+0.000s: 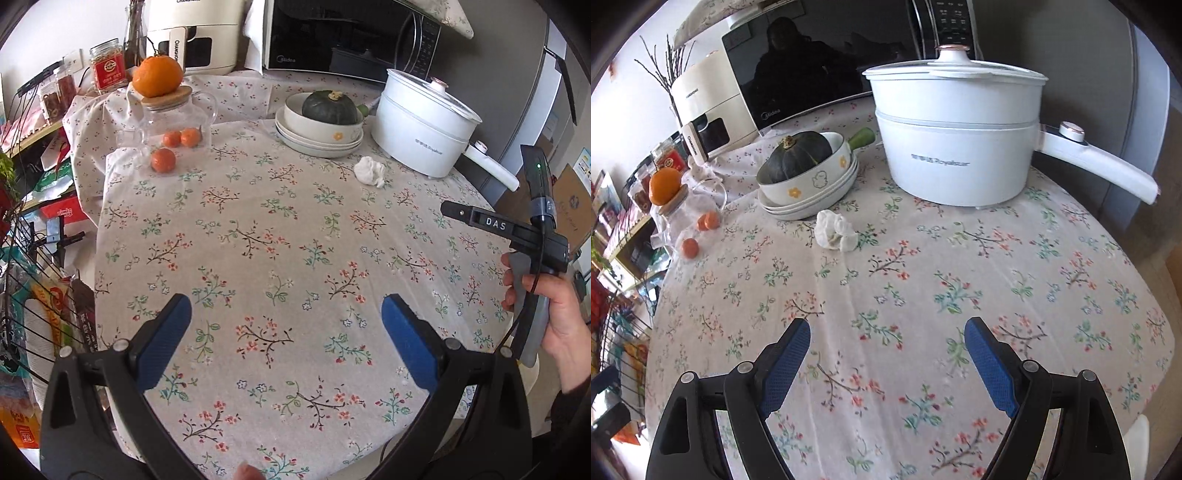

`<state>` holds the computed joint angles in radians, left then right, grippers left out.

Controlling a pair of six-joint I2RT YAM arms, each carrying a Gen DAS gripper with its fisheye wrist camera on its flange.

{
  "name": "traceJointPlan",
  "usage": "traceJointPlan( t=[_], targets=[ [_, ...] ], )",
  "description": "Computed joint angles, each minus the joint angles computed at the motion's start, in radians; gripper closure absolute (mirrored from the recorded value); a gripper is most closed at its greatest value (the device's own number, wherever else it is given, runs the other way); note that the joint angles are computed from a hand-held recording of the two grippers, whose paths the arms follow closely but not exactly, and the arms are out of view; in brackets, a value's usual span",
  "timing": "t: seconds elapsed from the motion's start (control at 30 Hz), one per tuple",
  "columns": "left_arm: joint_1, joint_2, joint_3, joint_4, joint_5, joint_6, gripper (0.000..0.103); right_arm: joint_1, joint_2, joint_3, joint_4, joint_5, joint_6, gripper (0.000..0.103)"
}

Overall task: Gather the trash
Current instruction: 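Grasp the small white tissue with the right tool, then carry the tissue with the right tool over the white bin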

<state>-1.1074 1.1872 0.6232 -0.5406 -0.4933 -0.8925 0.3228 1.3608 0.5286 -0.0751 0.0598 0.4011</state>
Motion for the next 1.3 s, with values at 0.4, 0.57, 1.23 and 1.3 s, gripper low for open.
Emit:
traceJointPlan(
  t=[0.4, 0.57, 1.23, 1.3],
  targets=[
    [0.030, -0.031, -0.033, -0.027, -0.046, 0.102, 0.001, 0.044, 0.582, 0.374, 0.206, 0.036, -0.048, 0.025],
    [0.051, -0.012, -0.043, -0.029, -0.028, 0.105, 0.001, 0.018, 0.667, 0.450, 0.227, -0.014, -0.011, 0.045],
    [-0.131, -0.052, 0.005, -0.112, -0.109, 0.026, 0.001, 0.018, -0.125, 0.033, -0.138, 0.027, -0.124, 0.072],
    [-0.161, -0.046, 0.013, -0.120, -0.114, 0.008, 0.001, -0.009, -0.302, -0.020, -0.264, 0.023, -0.145, 0.072]
  ],
)
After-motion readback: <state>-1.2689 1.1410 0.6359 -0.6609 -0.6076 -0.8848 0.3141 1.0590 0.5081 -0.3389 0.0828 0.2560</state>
